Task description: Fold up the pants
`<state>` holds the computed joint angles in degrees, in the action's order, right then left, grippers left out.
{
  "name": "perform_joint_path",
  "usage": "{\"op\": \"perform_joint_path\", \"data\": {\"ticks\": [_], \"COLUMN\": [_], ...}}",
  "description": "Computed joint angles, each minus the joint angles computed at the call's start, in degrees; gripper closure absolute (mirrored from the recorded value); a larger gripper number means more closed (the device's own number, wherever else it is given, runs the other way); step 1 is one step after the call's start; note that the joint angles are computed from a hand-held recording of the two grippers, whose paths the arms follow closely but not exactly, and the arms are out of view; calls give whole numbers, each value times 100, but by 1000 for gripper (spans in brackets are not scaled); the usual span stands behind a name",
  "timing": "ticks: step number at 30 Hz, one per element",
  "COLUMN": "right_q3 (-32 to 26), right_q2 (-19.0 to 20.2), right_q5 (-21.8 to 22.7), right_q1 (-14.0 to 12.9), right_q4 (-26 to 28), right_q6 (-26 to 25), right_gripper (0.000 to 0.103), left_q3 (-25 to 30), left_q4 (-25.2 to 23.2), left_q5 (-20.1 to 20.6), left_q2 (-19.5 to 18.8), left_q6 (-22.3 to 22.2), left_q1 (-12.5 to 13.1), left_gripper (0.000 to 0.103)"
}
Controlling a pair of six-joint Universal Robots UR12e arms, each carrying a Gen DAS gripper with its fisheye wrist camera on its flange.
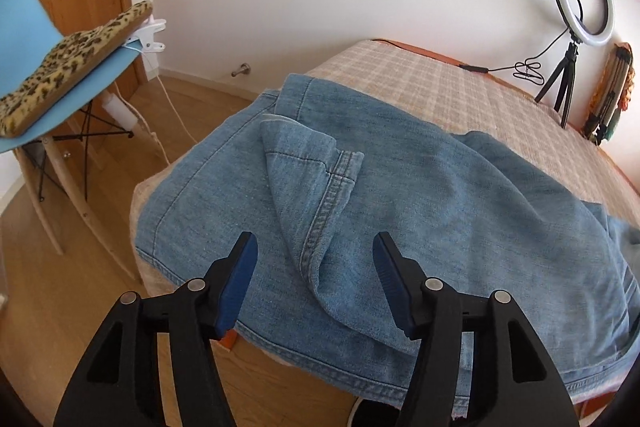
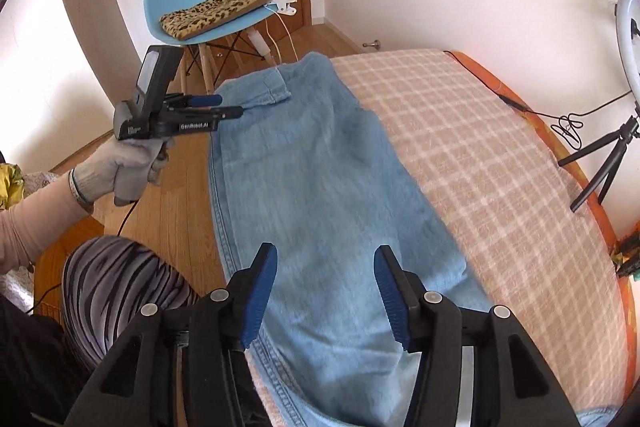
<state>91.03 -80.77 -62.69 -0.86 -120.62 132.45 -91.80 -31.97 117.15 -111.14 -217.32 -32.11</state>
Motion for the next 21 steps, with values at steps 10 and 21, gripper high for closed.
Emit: {"op": "perform_joint_path", "data": {"ticks": [10,21], "right_q3": [-1802,-3762], "right_q2": [1527,3122], "right_q5": [148,320], "right_q1": [658,1167], "right_q4": [147,1194], "right_q6": [635,939], "right_gripper": [50,50], "left_q3": [-264,-834], "left_q4": [360,1804], "left_q5": [181,-682], "left_q2": [38,222], "left_q6": [-157,-961], "left_q1": [165,404], "left_gripper": [63,70]}}
